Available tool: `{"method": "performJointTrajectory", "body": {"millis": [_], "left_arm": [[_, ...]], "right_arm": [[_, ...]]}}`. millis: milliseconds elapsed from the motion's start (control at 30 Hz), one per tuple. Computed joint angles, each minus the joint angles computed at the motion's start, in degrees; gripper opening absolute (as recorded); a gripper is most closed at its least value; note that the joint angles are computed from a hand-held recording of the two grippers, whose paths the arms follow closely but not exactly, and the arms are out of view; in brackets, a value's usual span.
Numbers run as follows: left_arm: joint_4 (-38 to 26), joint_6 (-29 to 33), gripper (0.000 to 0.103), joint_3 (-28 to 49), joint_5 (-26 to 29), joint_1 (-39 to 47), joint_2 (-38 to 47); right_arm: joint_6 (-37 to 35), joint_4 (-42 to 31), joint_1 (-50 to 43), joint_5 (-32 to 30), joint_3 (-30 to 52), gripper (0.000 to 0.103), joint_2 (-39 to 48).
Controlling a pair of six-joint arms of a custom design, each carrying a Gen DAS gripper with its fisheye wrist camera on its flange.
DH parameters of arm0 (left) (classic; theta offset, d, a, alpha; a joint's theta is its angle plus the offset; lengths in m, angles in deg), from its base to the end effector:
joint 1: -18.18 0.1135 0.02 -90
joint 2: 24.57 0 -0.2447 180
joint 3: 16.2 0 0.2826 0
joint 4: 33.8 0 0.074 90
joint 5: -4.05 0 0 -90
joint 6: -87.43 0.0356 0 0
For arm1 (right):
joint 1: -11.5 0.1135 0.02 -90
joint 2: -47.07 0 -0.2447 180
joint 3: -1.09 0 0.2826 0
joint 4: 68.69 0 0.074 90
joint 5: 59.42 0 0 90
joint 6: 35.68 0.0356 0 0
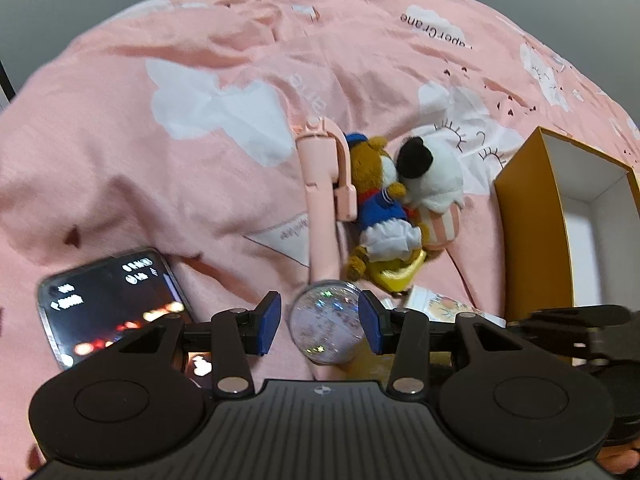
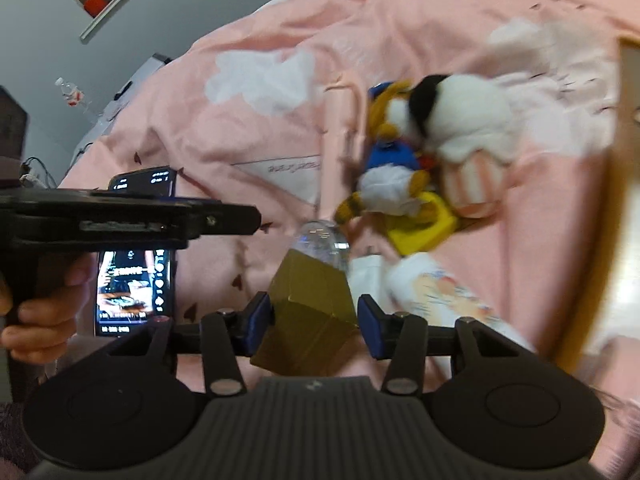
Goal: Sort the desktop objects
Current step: 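Grasp the gold cube box with the right tool while the left grasps the clear glitter container, then carry the gold cube box and glitter container over the orange box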
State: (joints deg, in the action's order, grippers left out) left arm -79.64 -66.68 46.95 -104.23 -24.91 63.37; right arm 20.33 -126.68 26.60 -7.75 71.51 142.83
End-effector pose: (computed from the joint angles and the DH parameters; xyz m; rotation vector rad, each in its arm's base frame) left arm 0.2293 -0.1992 0.1378 -0.5623 2.6267 -0.1125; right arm 0.2953 0.1025 0.1348 -1.2037 2.5005 0.9247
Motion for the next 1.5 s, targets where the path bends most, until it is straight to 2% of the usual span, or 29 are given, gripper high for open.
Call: {"method": "performJointTrajectory", "body": {"millis": [100,233,400,600,767,900,1000,1067,1100,1167,1300,1367,1500], "left_arm": [[1.79,-0.84,0.050,0.76,2.87,1.11,2.42],[1.42,0.37,0.050,5.35,3.82,0.79,8.78],[-0.52,-0.81,0.050,11.17,3.62,0.93,16.14],[-4.26,-6.16,0.052,17.03,3.45,2.31,22.54],[-7.07,-7.94,0.065,20.15,2.89,2.89,26.38],[-8.04,-9.22,0.068,20.92,3.51,3.50,27.49],[-10.95,-10.28,0.062,24.75,4.58,4.40,31.37],[-12.24,-9.20,0.051,26.06,4.83,4.05,32.86],[-11.63,-8.86,0.051,25.05,4.76,3.65,32.19],[-9.37,-8.02,0.041,21.19,5.36,3.14,28.99],[-6.18,-7.22,0.030,12.72,6.82,2.00,20.84],[-5.88,-6.73,0.020,10.24,6.54,1.07,18.17],[-6.73,-5.88,0.017,9.47,4.42,-1.65,16.40]], "right_arm": [[-2.57,1.69,-2.49,2.28,-1.67,0.050,-3.90],[-6.42,7.59,-0.76,9.76,-7.61,0.050,-10.50],[-10.23,10.45,1.28,14.85,-11.53,0.051,-10.73],[-9.46,5.38,0.64,11.54,-6.36,0.050,-2.90],[-8.97,5.40,0.53,10.67,-6.28,0.050,-2.50],[-9.33,4.52,0.10,9.69,-6.66,0.050,-3.45],[-9.20,4.52,0.03,9.32,-6.78,0.050,-3.49],[-9.54,4.45,-0.19,9.15,-6.98,0.050,-3.87],[-9.79,4.33,-0.37,8.98,-7.18,0.049,-4.26],[-10.61,3.95,-1.03,8.46,-7.66,0.049,-5.19],[-11.19,3.12,-1.85,7.31,-7.42,0.049,-5.39],[-10.97,2.92,-1.85,6.98,-7.03,0.050,-4.86],[-10.48,3.08,-1.71,6.90,-6.89,0.049,-4.57]]}}
